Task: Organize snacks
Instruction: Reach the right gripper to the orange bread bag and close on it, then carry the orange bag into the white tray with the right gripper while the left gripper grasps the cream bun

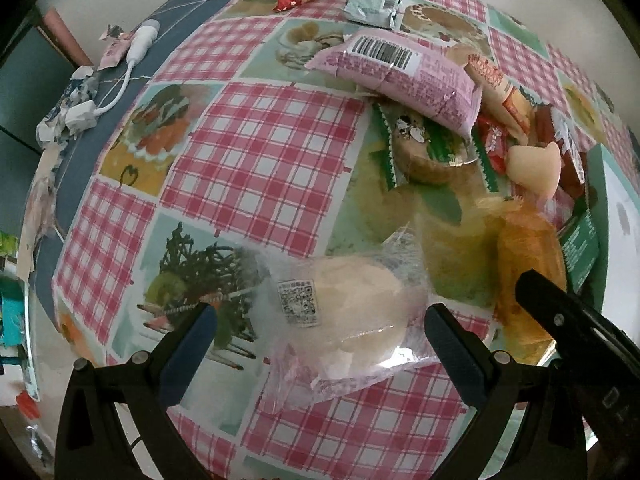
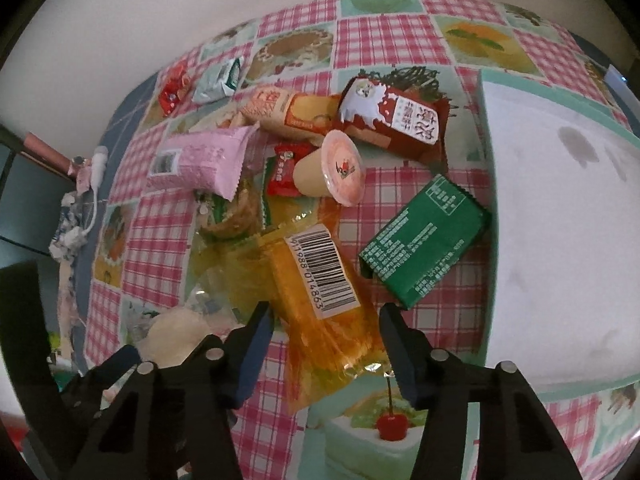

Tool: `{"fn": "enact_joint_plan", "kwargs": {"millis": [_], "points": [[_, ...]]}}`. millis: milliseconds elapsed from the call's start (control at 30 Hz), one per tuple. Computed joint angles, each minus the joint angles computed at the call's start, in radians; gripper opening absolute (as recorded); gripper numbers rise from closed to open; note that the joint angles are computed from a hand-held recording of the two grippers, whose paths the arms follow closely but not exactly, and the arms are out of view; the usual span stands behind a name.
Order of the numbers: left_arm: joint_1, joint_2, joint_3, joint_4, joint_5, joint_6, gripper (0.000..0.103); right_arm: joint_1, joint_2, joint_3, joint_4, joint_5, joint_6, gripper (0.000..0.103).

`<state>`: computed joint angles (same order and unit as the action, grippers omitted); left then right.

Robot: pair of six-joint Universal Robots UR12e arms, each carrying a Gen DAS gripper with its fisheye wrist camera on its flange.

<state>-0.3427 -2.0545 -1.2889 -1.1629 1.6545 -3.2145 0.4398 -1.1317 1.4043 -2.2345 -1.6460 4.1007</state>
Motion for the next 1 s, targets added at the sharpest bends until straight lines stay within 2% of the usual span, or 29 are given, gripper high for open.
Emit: {"fn": "enact_joint_plan", "kwargs": {"millis": [200,333,500,767,1000], "points": [[-0.006,-0.012,0.002,0.014,0.0,0.014,0.101,-0.003,0.012,-0.01,0.015,-0.002,-0.002,0.055],[-0.006,-0.002,-0.006,0.019,-0.027,0.028,0.088,0.0,0.016,-0.018,0.023,-0.005,-0.011,0.052],[-0.007,0.002,-0.013,0.035,-0.039,0.025,0.082,0.001,0.021,-0.023,0.015,-0.002,-0.011,0.05],[-0.009,0.017,-0.026,0.064,-0.043,0.01,0.072,0.0,-0.012,0.017,-0.033,0.008,0.012,0.049],[-0.011,0.053,-0.059,0.111,-0.027,-0.008,0.071,0.004,-0.05,0.054,-0.091,-0.006,0.024,0.049]]}}
